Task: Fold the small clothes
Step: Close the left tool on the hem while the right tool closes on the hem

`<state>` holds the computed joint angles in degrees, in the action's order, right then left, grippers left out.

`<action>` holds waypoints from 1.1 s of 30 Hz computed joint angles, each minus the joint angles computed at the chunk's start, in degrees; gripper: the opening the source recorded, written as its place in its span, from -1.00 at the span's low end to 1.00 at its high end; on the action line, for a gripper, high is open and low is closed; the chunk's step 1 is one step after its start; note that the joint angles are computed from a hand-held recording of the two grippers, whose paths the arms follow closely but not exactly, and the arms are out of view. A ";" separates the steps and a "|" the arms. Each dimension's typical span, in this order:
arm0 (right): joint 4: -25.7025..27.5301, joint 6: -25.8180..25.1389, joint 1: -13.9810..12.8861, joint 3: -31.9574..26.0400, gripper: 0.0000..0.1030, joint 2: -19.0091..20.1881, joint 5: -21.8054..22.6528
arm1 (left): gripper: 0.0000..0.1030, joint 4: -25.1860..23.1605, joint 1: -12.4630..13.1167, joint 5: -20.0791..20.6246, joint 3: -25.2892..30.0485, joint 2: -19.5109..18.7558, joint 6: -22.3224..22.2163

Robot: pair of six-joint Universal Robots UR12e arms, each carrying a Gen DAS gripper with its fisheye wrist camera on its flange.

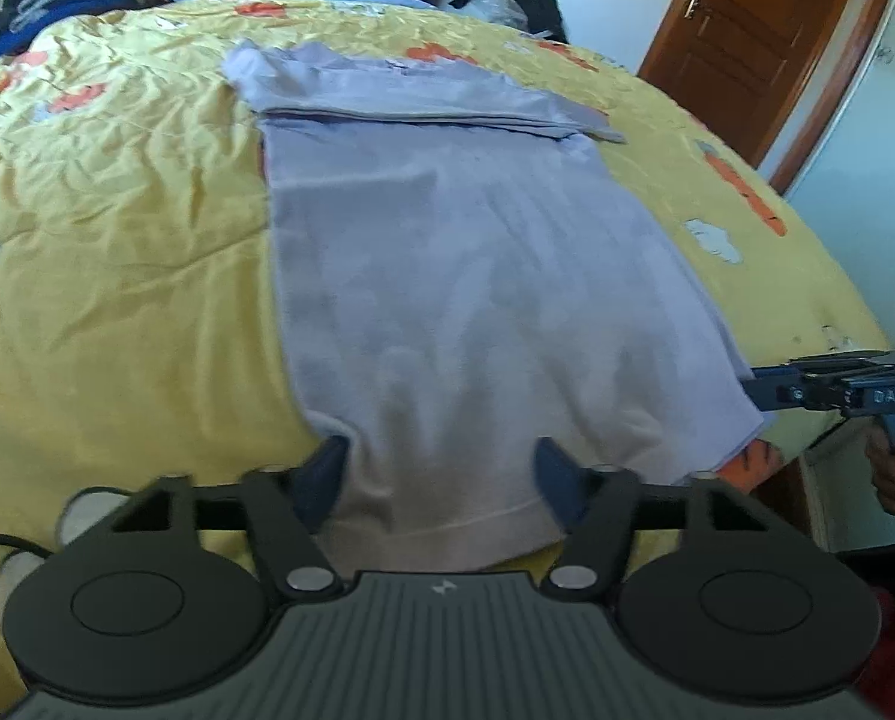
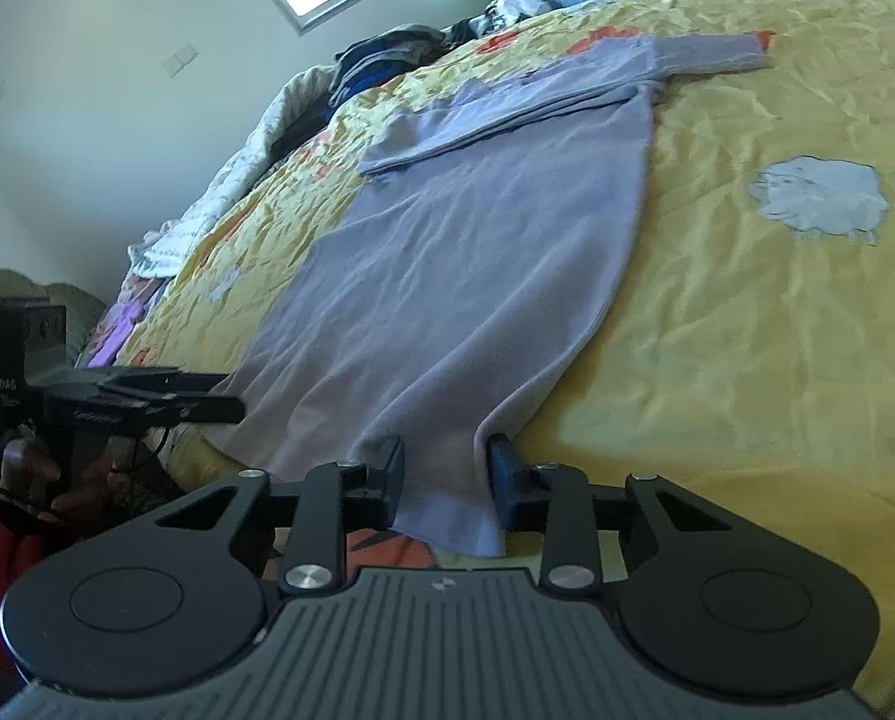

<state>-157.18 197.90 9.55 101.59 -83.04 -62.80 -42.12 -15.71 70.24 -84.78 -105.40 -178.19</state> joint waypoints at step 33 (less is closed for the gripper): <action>-0.97 1.28 1.14 -1.77 -0.70 0.22 -6.86 | -0.89 -0.24 1.51 0.34 0.10 0.12 -2.50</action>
